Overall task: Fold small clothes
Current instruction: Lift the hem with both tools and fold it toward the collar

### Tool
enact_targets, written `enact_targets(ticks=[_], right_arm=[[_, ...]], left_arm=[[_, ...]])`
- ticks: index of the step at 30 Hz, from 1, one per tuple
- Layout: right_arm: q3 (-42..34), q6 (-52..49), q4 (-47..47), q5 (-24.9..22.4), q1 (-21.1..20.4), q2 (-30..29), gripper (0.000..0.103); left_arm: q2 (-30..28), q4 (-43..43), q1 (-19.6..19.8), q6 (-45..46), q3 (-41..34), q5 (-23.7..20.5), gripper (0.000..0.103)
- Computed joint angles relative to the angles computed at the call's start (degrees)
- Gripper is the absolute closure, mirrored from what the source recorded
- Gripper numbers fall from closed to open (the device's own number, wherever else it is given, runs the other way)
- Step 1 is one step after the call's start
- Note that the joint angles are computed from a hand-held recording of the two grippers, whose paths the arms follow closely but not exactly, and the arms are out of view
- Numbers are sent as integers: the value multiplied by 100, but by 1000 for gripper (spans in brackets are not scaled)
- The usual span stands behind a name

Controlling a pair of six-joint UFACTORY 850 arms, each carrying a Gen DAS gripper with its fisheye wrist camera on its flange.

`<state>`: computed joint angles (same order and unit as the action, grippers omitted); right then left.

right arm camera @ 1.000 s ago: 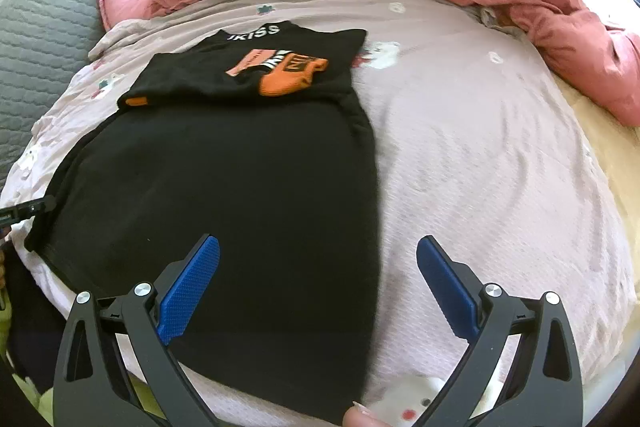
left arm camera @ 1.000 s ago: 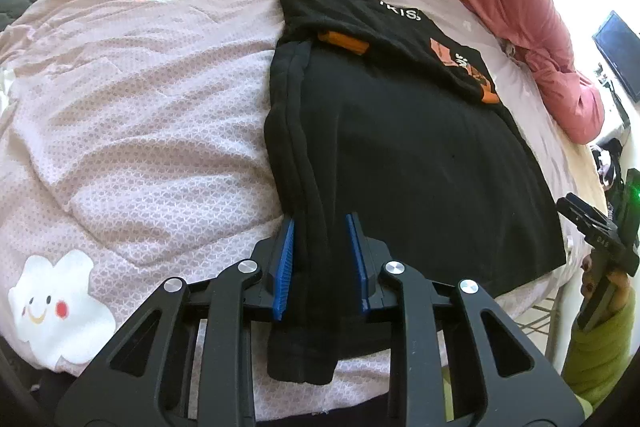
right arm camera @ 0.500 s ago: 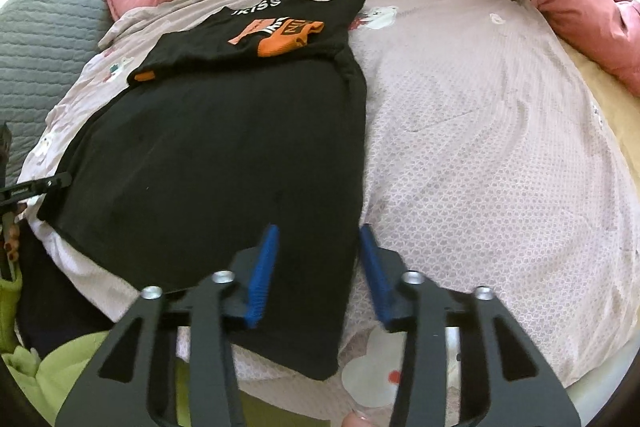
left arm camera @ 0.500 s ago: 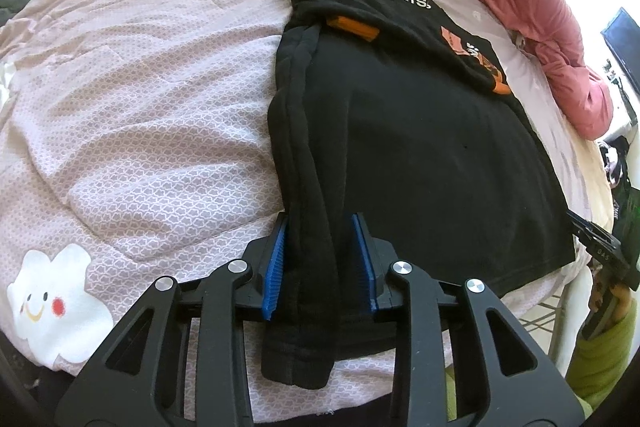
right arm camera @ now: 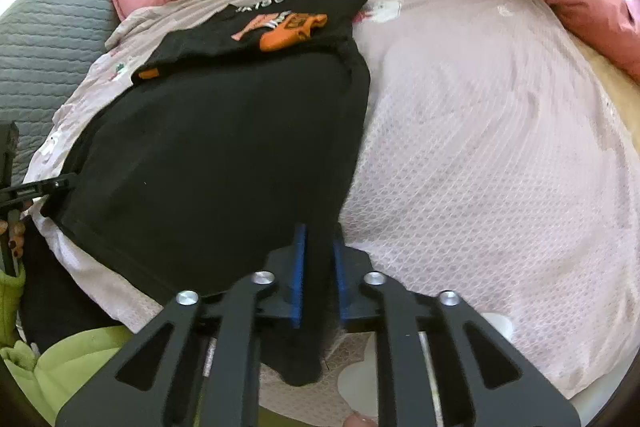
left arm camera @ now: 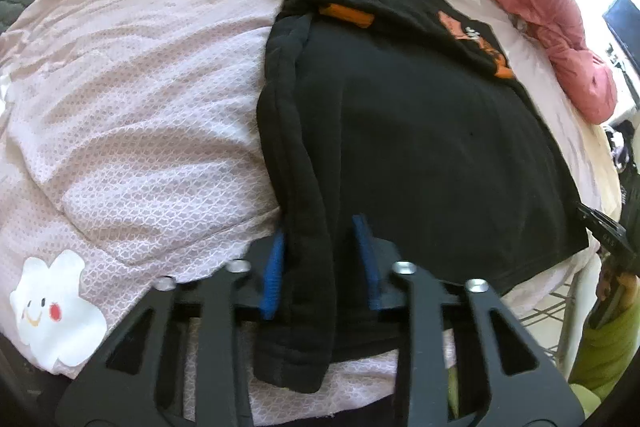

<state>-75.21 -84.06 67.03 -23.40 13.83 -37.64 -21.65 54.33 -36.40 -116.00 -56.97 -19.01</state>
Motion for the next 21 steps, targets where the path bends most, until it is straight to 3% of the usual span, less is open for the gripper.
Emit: enact_targets(ticks=[1,4,8,15,21], right_arm=[[19,-138,122,-52,-18,41,94],[63,-510,478,-136,-51,133,95],[92,-1000,1038,-347,-115,248,95],[-29,-1525,1696,-545,-116,315,95],[-384,-1625,2285,-640,-102,194,95]], left_arm=[[60,436,-7,-450,77,76,95],[158,1032,-13,-1158,204,123,98],[281,1697,-134,-1862,273,-172,100],[449,1916,-219,-2018,219,-625,100],[538,2241,-89,-2205,84,-743,100]])
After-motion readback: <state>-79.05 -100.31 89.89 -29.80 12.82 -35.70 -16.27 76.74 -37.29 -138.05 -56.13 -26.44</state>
